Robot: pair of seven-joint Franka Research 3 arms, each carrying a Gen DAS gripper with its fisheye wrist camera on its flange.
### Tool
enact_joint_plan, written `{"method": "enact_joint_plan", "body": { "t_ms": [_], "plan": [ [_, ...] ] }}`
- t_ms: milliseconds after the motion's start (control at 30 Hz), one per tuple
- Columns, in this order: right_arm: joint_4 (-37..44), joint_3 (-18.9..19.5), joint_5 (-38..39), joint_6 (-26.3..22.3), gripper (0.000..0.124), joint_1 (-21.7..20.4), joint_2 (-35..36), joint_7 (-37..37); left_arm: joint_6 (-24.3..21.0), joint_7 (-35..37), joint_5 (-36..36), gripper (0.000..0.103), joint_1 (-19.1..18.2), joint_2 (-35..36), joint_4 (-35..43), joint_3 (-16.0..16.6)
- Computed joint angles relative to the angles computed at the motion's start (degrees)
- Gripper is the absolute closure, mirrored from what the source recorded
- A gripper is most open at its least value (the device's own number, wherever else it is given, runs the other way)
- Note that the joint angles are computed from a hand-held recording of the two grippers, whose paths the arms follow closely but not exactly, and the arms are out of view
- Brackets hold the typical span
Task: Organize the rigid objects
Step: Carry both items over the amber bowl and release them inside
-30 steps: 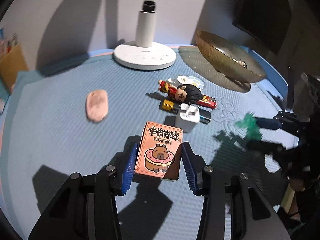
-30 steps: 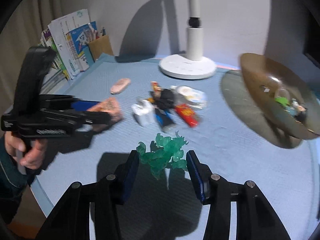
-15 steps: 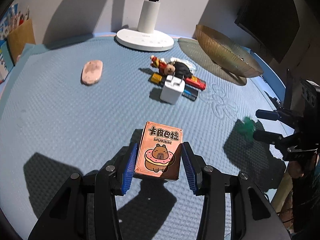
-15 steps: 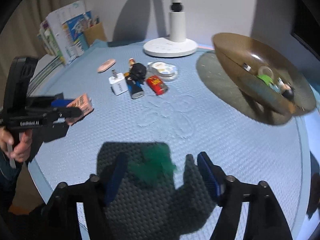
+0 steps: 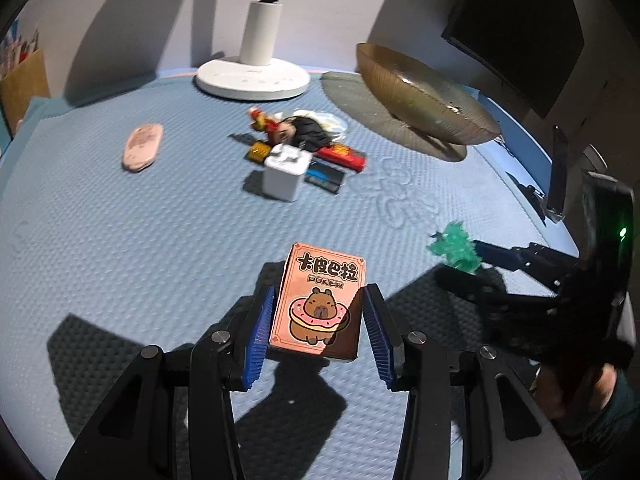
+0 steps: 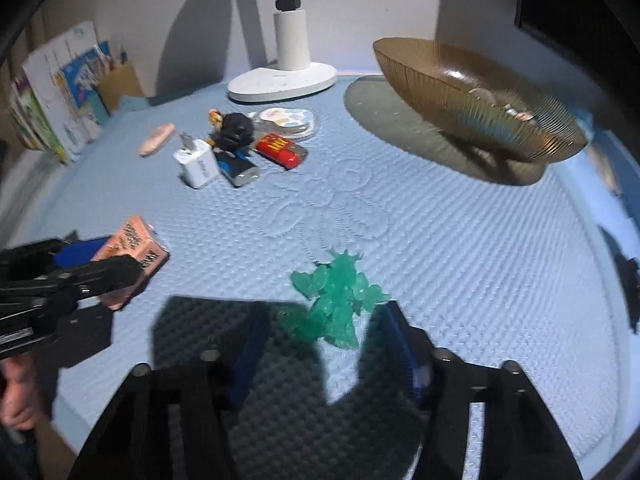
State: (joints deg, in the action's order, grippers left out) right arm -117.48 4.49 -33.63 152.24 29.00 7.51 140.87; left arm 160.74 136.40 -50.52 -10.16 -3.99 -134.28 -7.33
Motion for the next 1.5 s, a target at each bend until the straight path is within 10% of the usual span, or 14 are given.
{"method": "enact_joint_plan", "body": {
  "t_ms": [333, 600, 833, 1200, 1267, 1333, 1500],
  "plan": [
    [-6.7, -0.4, 1.7, 7.0, 0.086, -4.9, -7.7, 1.5, 1.0, -0.4, 2.5, 0.062, -1.6, 1.7, 6.1, -1.8],
    [3.1, -1.0, -3.0, 0.3, 0.085, -14.0, -8.3, 2.8, 0.1, -6.4, 12.3, 0.062, -1.5, 13.8, 27.8, -6.3],
    [12.9, -4.4, 5.2, -1.6, 0.085, -15.2, 0.0, -6.4, -12.0, -24.8, 19.2, 0.062, -0.9, 31.2, 51.4, -8.9],
    [13.8, -7.2, 11.6, -1.0, 0.084, -14.6, 3.2, -11.9, -10.8, -37.7, 36.3, 0.061, -2.9, 37.1, 55.2, -9.6],
    [13.5, -7.7, 11.4, -0.7, 0.073, -14.3, 3.2, -11.4, -9.2, -39.4, 38.0, 0.052, -2.3, 36.6, 54.5, -10.4],
    [12.1, -8.3, 10.1, 1.3, 0.056, -14.0, 2.1, -9.8, -6.4, -39.8, 38.3, 0.017, -0.7, 35.1, 52.4, -11.8],
    [6.2, -8.1, 7.6, 7.7, 0.056, -15.0, -3.0, -5.3, 2.5, -35.1, 33.6, 0.017, 6.2, 27.8, 42.4, -17.4]
  ]
}}
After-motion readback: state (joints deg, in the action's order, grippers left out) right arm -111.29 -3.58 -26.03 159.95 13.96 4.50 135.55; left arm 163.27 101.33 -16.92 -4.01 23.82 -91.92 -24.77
